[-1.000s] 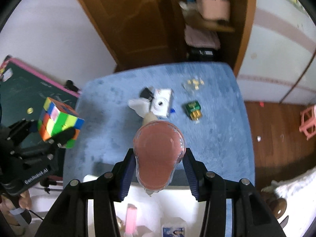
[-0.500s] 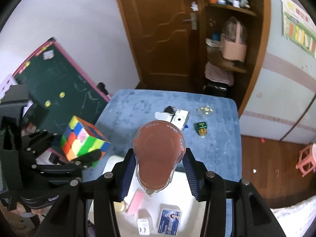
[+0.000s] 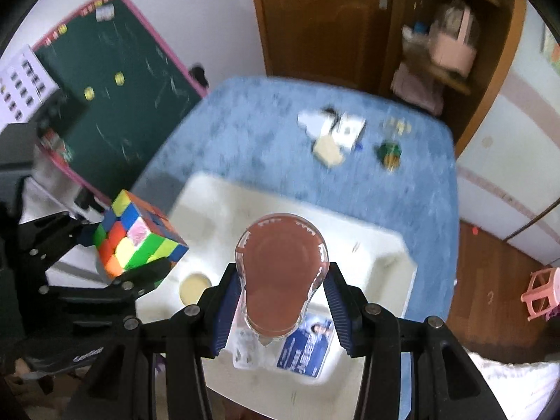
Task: Organize rigid objects
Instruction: 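Carry the Rubik's cube and pink brush toward the white tray, then lower the Rubik's cube and pink brush into the tray and open both tools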
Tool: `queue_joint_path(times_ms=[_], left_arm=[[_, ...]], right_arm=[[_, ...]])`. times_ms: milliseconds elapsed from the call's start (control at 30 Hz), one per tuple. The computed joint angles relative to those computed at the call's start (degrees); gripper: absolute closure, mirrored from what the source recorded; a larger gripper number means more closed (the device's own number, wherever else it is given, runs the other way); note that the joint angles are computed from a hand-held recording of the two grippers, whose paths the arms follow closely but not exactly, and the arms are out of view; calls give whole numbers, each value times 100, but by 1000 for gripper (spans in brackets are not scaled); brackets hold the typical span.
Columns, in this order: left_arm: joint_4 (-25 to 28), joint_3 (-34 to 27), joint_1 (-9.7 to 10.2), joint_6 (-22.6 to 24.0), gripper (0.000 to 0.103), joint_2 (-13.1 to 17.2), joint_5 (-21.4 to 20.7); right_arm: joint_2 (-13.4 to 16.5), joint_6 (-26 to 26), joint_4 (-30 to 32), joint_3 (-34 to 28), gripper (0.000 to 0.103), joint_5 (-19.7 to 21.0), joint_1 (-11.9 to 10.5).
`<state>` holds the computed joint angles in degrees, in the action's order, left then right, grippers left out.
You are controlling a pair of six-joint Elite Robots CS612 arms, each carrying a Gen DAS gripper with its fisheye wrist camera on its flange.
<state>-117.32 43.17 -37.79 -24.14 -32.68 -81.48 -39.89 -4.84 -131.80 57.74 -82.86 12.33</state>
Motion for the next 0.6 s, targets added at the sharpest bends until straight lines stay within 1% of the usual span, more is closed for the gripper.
queue_joint_path(times_ms=[133,233,367,533,600], left_arm=[[83,62,17,-117,39,73,-180],[176,76,24,-168,39,127,-262],[270,73,21,-144,39,180,-379],[395,34,4,-95,39,217,-363],[322,74,-11,-86,39,189,-250]], right_arm=[[218,-65,471,-163,54,-196,49],[360,-73,867,-308,54,-162,57],[505,-90,1211,-458,54,-237,77],[622,-66,1568,-645,54,-202,63],[628,-67,1634,-667,53,-183,60]])
